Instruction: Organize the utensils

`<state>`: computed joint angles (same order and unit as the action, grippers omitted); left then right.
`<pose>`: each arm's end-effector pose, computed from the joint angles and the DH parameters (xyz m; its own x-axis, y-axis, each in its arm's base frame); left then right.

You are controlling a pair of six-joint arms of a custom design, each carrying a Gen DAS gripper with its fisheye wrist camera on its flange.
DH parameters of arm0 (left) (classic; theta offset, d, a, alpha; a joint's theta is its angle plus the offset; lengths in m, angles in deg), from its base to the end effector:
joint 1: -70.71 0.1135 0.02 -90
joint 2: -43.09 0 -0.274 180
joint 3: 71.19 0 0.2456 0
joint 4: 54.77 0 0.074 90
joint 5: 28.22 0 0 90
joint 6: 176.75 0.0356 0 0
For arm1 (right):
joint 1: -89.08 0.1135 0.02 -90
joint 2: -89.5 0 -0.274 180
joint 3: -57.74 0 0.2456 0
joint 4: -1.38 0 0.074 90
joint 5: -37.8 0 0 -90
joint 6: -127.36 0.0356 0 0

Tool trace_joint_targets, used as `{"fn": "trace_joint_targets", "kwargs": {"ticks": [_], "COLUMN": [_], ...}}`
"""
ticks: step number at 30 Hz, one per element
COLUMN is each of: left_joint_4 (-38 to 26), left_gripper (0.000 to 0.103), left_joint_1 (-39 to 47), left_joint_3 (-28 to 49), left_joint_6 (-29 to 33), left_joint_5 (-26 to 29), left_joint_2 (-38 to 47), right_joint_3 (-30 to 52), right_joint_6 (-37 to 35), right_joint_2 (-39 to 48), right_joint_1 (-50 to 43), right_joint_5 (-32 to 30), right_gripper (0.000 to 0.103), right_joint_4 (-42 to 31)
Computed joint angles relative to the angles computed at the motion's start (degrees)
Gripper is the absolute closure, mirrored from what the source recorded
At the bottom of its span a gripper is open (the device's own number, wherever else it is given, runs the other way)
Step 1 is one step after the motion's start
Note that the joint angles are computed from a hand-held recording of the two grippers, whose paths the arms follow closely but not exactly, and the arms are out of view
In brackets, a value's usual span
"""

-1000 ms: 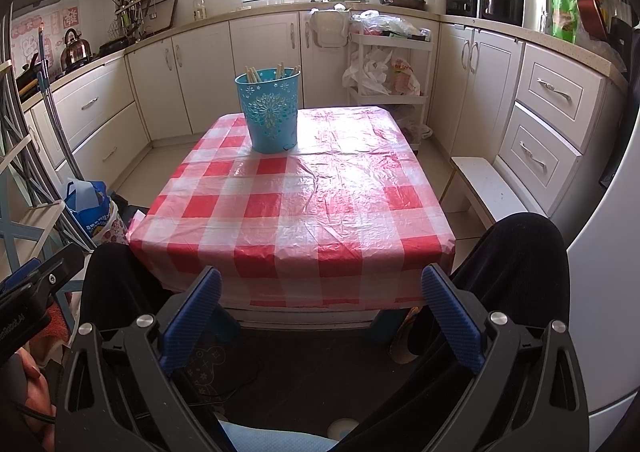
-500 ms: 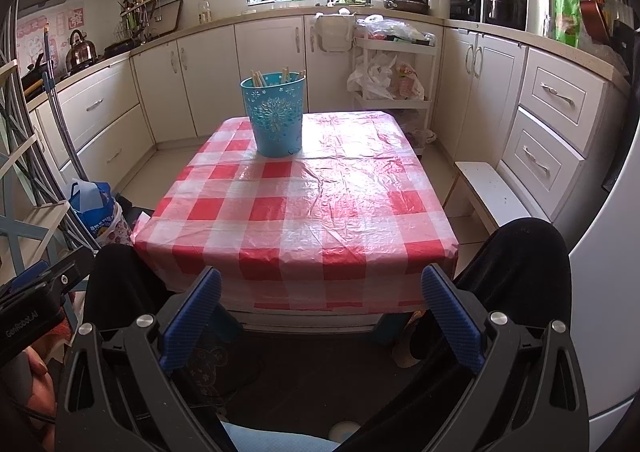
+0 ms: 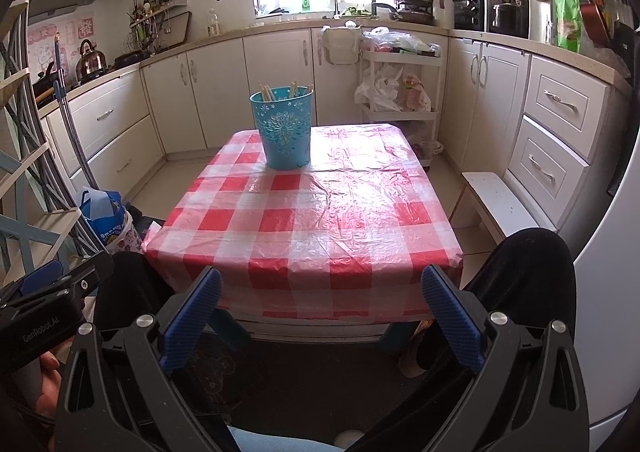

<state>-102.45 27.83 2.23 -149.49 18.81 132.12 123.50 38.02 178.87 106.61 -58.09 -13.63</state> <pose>0.2341 -0.1842 0.2320 -0.5429 -0.3835 -0.7471 -0.4567 0.8814 -0.1207 0.3112 0.1021 0.2208 -0.5995 -0.1773 -0.7805 -0.3692 0.9265 0.0730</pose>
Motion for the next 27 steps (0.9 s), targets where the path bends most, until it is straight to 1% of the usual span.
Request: {"fn": "trace_joint_targets", "kwargs": {"ticks": [7, 12, 16, 18, 21, 24, 27], "left_joint_4": [-0.90, -0.98, 1.41, 2.71, 6.87, 7.09, 7.92], "left_gripper": [0.007, 0.007, 0.007, 0.007, 0.007, 0.007, 0.007], "left_joint_1": [-1.32, -0.48, 2.53, 3.91, 5.88, 8.10, 11.11], "left_joint_3": [0.97, 1.04, 0.35, -0.47, -1.60, 0.77, 3.14], "left_joint_6": [0.14, 0.39, 2.77, 2.75, 4.41, 7.46, 10.17], "left_joint_5": [-1.71, -0.73, 2.81, 3.96, 4.73, 4.98, 6.29], "left_joint_2": [0.38, 0.40, 0.82, 0.58, 0.49, 3.57, 6.76], "right_joint_3": [-0.07, 0.42, 1.96, 3.09, 3.87, 6.22, 10.10], "right_joint_6": [-0.09, -0.09, -1.20, -2.41, -4.04, -3.13, -1.72], "right_joint_2": [-0.05, 0.48, 2.17, 3.33, 4.39, 7.39, 12.15], "right_joint_1": [0.03, 0.54, 1.57, 2.28, 2.65, 1.70, 0.92], "right_joint_5": [-0.01, 0.61, 1.48, 1.93, 2.70, 1.69, 1.23], "right_gripper": [0.007, 0.007, 0.007, 0.007, 0.007, 0.007, 0.007], "right_joint_4": [-0.01, -0.34, -1.39, -1.81, -0.51, 0.44, 0.31]}}
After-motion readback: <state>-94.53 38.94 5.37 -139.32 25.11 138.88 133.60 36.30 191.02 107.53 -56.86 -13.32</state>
